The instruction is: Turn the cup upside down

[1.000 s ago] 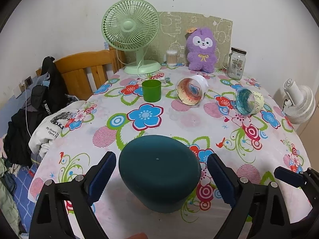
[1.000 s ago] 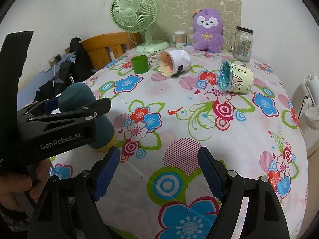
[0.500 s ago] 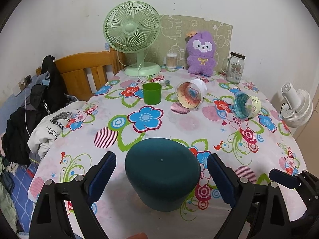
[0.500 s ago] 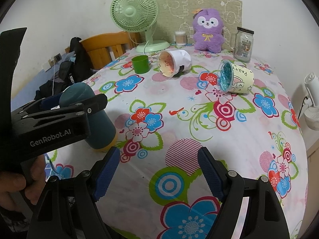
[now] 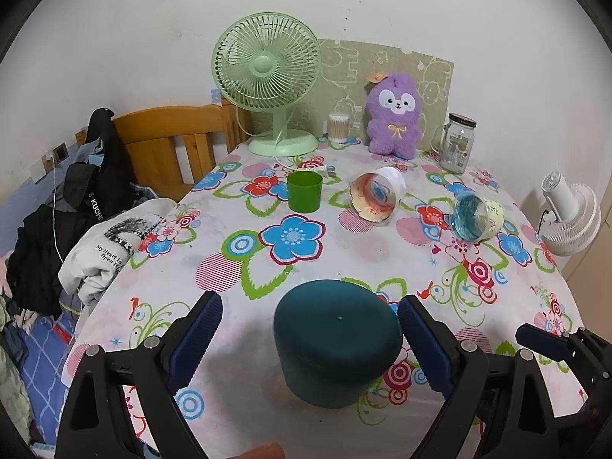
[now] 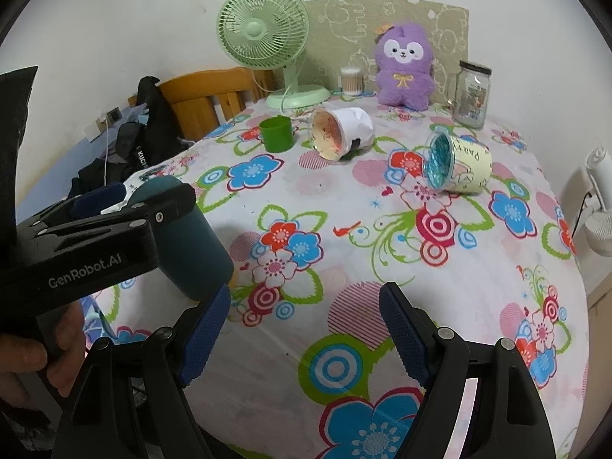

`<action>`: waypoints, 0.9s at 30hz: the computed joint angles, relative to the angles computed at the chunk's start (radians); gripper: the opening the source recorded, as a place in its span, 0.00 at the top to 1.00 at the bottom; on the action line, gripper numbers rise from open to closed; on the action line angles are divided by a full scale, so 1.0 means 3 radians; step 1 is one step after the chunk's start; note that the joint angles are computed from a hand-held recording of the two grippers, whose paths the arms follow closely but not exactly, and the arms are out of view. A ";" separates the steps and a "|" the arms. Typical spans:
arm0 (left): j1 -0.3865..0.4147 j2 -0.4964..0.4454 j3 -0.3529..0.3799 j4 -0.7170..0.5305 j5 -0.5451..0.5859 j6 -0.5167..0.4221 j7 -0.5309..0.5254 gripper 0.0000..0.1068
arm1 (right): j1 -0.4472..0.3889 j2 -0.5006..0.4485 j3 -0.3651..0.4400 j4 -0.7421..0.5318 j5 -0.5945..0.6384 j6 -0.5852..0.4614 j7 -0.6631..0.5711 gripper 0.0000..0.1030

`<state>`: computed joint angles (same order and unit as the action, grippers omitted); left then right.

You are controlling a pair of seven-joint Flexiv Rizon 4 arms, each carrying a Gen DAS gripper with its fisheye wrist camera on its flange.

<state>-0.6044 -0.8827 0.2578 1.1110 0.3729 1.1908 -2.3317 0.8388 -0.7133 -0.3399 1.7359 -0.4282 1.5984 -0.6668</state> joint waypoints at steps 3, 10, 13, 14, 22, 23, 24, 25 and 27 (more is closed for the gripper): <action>-0.0009 0.0033 0.0029 0.0045 0.0022 0.0053 -0.0044 0.08 | 0.0062 0.0002 -0.0078 -0.0017 -0.0018 -0.0005 0.0016 0.16; -0.0025 0.0114 0.0105 0.0115 0.0076 0.0104 -0.0147 0.06 | 0.0412 -0.0047 -0.0552 -0.0002 0.0062 0.0132 0.0078 0.09; -0.0029 0.0158 0.0135 0.0160 0.0105 0.0155 -0.0220 0.06 | 0.0468 -0.0055 -0.0620 -0.0031 0.0101 0.0119 0.0039 0.09; -0.0032 0.0173 0.0149 0.0177 0.0118 0.0183 -0.0250 0.05 | 0.0495 -0.0058 -0.0653 -0.0034 0.0108 0.0120 0.0029 0.09; -0.0070 0.0275 0.0238 0.0268 0.0232 0.0319 -0.0375 0.04 | 0.0968 -0.0188 -0.1278 -0.0030 0.0275 0.0193 0.0015 0.01; -0.0069 0.0287 0.0243 0.0279 0.0238 0.0334 -0.0382 0.04 | 0.0996 -0.0199 -0.1313 -0.0038 0.0315 0.0202 -0.0003 0.01; -0.0073 0.0298 0.0258 0.0290 0.0246 0.0351 -0.0401 0.04 | 0.1027 -0.0214 -0.1357 -0.0050 0.0357 0.0216 -0.0019 0.01; -0.0068 0.0311 0.0261 0.0298 0.0247 0.0365 -0.0406 0.04 | 0.1049 -0.0223 -0.1381 -0.0063 0.0395 0.0211 -0.0039 0.00; -0.0067 0.0336 0.0283 0.0319 0.0258 0.0402 -0.0431 0.04 | 0.1090 -0.0247 -0.1443 -0.0109 0.0458 0.0192 -0.0061 0.00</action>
<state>-0.6246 -0.7819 0.3428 1.2066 0.4502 1.3113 -2.4608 1.1657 -0.7874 -0.7727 1.7033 -0.2908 1.6561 -0.6851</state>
